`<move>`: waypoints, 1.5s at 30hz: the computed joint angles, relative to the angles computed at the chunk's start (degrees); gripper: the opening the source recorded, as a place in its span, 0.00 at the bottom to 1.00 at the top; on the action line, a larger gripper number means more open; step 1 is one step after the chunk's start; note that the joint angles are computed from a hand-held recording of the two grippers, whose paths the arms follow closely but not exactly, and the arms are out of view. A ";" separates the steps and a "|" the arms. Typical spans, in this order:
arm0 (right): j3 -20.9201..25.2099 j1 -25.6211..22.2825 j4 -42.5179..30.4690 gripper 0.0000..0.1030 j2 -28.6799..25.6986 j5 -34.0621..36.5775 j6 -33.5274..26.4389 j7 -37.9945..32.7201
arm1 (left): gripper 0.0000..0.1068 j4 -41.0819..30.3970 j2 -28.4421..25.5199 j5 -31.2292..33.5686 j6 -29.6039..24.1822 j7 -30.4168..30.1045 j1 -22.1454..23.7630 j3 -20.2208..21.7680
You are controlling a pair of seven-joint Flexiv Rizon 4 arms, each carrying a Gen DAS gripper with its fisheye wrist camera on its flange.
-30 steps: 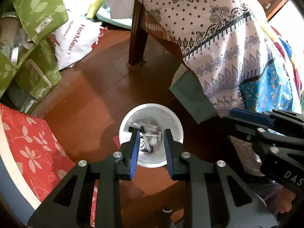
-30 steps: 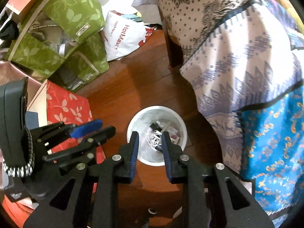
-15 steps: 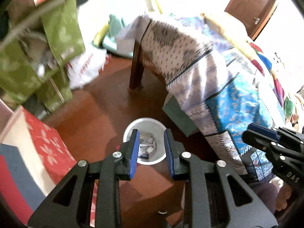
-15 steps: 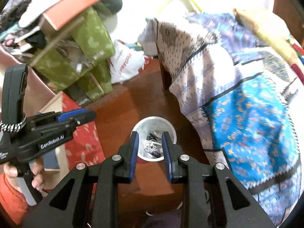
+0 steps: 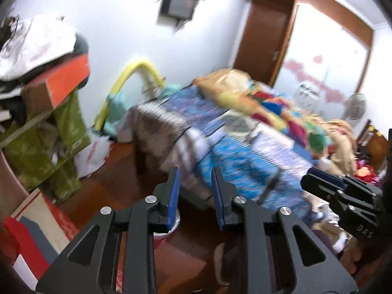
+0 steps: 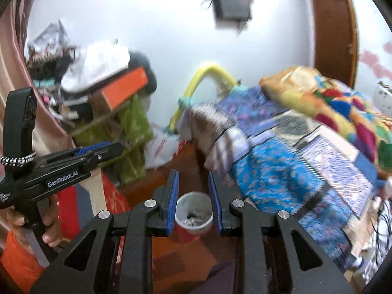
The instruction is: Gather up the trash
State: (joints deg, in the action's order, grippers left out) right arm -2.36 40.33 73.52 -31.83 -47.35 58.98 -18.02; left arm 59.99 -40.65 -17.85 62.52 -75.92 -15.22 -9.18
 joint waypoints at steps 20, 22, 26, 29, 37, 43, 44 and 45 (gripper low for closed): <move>5.19 7.81 14.77 0.61 16.06 -30.92 -34.03 35.02 | 0.74 33.77 21.95 -39.02 27.54 48.76 12.11 -30.79; 6.75 7.79 14.37 0.75 15.68 -30.88 -37.44 35.72 | 0.82 34.38 22.38 -43.89 29.61 52.72 12.50 -32.66; 9.47 7.56 14.15 0.90 15.32 -30.27 -42.31 37.80 | 0.82 34.43 23.12 -46.64 28.27 52.68 10.14 -29.55; 10.09 8.32 13.33 0.95 14.61 -30.17 -46.09 37.03 | 0.82 34.59 23.32 -47.23 27.82 52.44 7.95 -26.55; 10.15 9.55 11.97 0.96 13.70 -30.55 -49.28 34.15 | 0.82 34.88 23.65 -48.30 26.90 53.22 2.31 -19.46; 10.11 10.13 11.46 0.96 13.46 -30.68 -50.05 32.66 | 0.82 34.06 23.64 -50.07 26.07 53.96 -1.25 -15.23; 10.13 10.15 11.52 0.96 13.49 -30.66 -50.01 32.61 | 0.82 33.90 23.59 -50.63 26.22 54.40 -1.65 -14.95; 10.10 10.11 11.42 0.96 13.42 -30.56 -49.90 32.48 | 0.82 33.74 23.53 -50.92 26.23 54.54 -2.02 -14.56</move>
